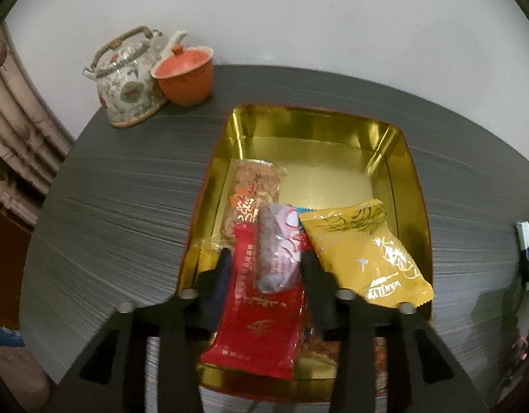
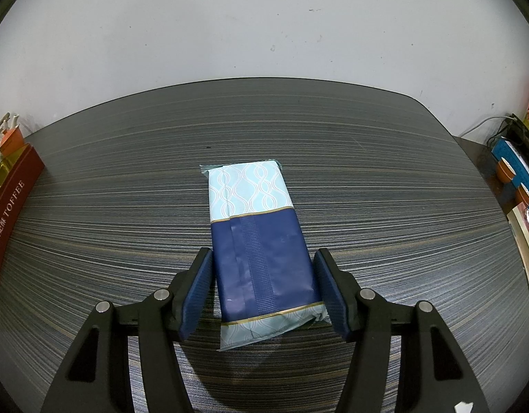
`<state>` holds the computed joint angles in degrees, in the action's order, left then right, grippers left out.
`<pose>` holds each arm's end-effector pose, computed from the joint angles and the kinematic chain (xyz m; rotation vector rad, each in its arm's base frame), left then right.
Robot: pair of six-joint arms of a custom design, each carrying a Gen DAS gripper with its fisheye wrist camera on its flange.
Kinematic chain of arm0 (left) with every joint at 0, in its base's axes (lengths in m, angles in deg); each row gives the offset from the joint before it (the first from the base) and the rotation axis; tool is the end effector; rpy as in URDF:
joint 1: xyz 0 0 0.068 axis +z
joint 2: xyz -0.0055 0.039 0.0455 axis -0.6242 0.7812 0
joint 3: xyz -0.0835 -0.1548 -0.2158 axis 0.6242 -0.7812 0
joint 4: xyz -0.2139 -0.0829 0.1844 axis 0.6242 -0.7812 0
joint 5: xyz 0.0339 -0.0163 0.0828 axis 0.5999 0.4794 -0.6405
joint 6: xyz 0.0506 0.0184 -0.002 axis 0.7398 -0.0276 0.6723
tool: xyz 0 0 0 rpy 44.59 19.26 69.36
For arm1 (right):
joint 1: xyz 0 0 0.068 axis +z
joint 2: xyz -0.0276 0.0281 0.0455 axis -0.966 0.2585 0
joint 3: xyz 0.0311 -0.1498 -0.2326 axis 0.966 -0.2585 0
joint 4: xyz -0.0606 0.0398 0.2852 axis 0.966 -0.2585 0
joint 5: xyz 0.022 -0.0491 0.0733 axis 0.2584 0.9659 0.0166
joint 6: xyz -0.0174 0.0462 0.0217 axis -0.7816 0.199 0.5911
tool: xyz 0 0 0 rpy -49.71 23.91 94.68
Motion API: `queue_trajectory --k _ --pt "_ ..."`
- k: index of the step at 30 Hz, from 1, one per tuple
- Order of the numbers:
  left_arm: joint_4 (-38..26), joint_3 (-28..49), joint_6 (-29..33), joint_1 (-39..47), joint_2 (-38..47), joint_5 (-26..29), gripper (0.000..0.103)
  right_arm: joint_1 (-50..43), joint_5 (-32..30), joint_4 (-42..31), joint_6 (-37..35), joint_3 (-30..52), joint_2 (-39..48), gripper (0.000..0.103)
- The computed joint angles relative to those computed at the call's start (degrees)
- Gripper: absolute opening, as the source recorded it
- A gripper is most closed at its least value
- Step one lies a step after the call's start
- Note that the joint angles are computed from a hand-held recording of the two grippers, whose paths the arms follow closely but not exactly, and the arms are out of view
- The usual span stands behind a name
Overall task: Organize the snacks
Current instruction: 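Carry the pink candy into the gold tin and open the left gripper, then carry the blue-and-white box into the gold tin and open the right gripper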
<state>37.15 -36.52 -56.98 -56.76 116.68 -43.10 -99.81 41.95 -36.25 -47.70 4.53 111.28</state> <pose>0.2144 -0.0611 0.1901 -0.1960 2.6541 0.1074 0.1723 -0.0715 0.1355 0.0935 2.4517 -0.0589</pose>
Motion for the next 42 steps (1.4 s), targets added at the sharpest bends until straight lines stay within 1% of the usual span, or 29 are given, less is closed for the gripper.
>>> queue_trajectory --k 1,4,7,11,18,24,25,26,30,36,37,39,42 --pt "-0.1 -0.2 0.2 -0.2 -1.0 -0.3 0.052 -0.2 -0.1 0.0 -0.1 0.1 0.1 0.057" --pt "-1.6 -0.4 0.8 -0.8 -3.5 -0.9 0.053 -0.7 -0.4 0.0 -0.6 0.2 0.4 0.058" --pt "-3.9 -0.5 0.7 -1.7 -7.1 -2.1 0.055 -1.5 -0.9 -0.1 -1.2 0.5 0.7 0.058" --pt "-8.6 -1.4 0.0 -3.3 -14.0 -3.9 0.06 -1.6 -0.9 -0.1 -1.3 0.5 0.7 0.058" --pt "-20.4 -3.6 -2.3 -5.8 -28.1 -8.4 0.062 -2.3 -1.6 -0.3 -1.9 0.7 1.0 0.059" --pt "-30.0 -5.3 -5.0 -8.1 -38.2 -13.3 0.065 -3.1 -1.9 -0.8 -2.6 1.1 1.3 0.059" --pt "-30.2 -5.8 -3.9 -6.7 -39.4 -12.7 0.066 -2.9 -1.8 -0.9 -2.4 1.5 1.8 0.057" --pt "-30.8 -6.2 -3.2 -5.4 -41.2 -11.9 0.066 -3.0 -1.6 -1.2 -2.6 1.9 2.0 0.051" --pt "-31.0 -8.3 3.3 4.2 -46.5 -6.2 0.067 -2.1 0.1 -1.8 -1.3 2.6 2.4 0.051" --pt "-31.5 -10.8 6.0 8.5 -50.4 -4.2 0.067 -1.8 1.0 -4.1 -0.3 2.9 -0.6 0.05" --pt "-31.0 -11.1 6.5 9.3 -50.4 -3.7 0.067 -0.2 2.1 -4.9 1.0 2.4 -2.2 0.05" --pt "-30.4 -11.8 8.3 12.1 -51.2 -1.7 0.068 0.4 2.0 -6.3 1.3 2.5 -3.6 0.047" --pt "-29.8 -12.7 11.3 17.3 -51.6 1.6 0.068 1.6 2.2 -8.5 1.6 2.5 -6.1 0.047"
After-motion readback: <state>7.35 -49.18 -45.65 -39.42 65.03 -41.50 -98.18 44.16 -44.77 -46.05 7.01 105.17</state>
